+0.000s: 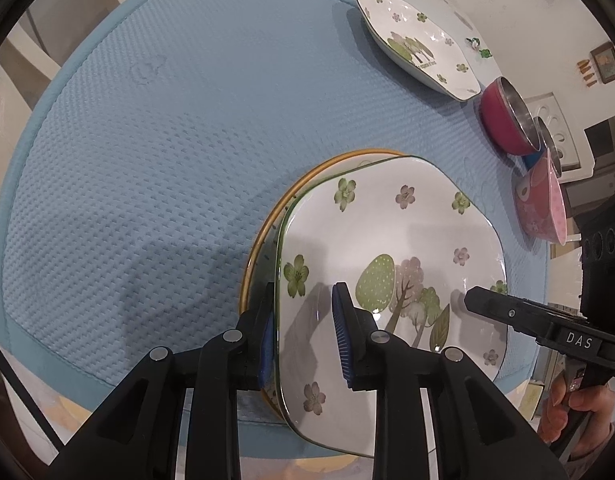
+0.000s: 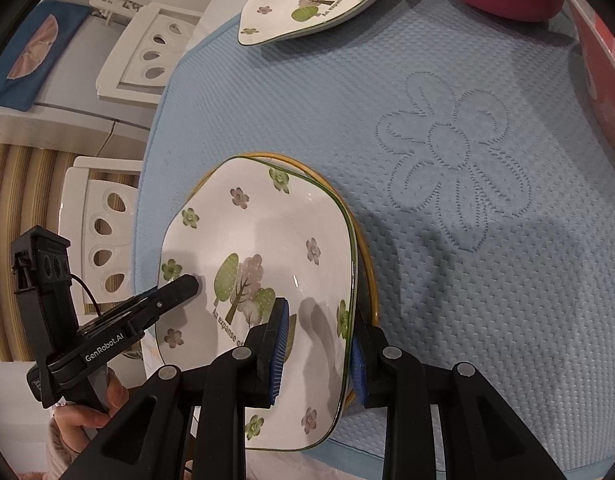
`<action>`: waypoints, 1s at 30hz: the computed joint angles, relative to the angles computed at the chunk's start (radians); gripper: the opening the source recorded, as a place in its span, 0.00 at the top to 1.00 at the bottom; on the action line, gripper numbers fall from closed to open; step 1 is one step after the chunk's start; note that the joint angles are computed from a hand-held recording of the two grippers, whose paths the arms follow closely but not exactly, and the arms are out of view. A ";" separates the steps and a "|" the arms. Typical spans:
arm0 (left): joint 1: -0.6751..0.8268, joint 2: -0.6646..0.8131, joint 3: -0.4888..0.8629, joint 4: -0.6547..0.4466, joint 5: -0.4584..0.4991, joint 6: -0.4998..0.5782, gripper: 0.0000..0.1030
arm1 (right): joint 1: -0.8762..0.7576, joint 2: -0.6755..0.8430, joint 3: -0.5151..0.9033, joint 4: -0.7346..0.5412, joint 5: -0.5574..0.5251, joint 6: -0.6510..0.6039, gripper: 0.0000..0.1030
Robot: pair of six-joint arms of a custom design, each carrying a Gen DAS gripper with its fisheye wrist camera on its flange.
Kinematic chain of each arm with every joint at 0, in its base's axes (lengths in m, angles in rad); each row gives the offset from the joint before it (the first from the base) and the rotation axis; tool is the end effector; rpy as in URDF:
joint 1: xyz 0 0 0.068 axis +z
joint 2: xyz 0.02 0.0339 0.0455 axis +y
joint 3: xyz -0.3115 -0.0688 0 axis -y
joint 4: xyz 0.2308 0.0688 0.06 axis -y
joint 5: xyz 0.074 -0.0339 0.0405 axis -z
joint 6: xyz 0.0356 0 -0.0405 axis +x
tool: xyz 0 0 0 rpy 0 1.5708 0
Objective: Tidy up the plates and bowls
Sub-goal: 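Lower the tree plates onto the gold-rimmed plate with both tools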
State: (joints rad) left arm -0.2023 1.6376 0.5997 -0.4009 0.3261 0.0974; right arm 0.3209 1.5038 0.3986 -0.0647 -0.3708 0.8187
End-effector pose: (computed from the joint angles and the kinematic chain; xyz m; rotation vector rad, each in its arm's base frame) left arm 0.2170 -0.0562 0.1492 0.4780 2.9483 -0.5010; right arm 0.1840 0.0748 0.1463 0.6078 2.8405 0.7766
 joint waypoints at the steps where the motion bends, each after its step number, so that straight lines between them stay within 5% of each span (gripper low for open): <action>1: -0.004 0.001 0.003 -0.005 -0.005 -0.001 0.77 | -0.001 0.001 0.004 -0.010 0.000 0.000 0.73; 30: -0.072 0.023 0.076 -0.117 -0.111 -0.014 0.74 | 0.009 0.105 0.126 -0.160 -0.029 -0.047 0.60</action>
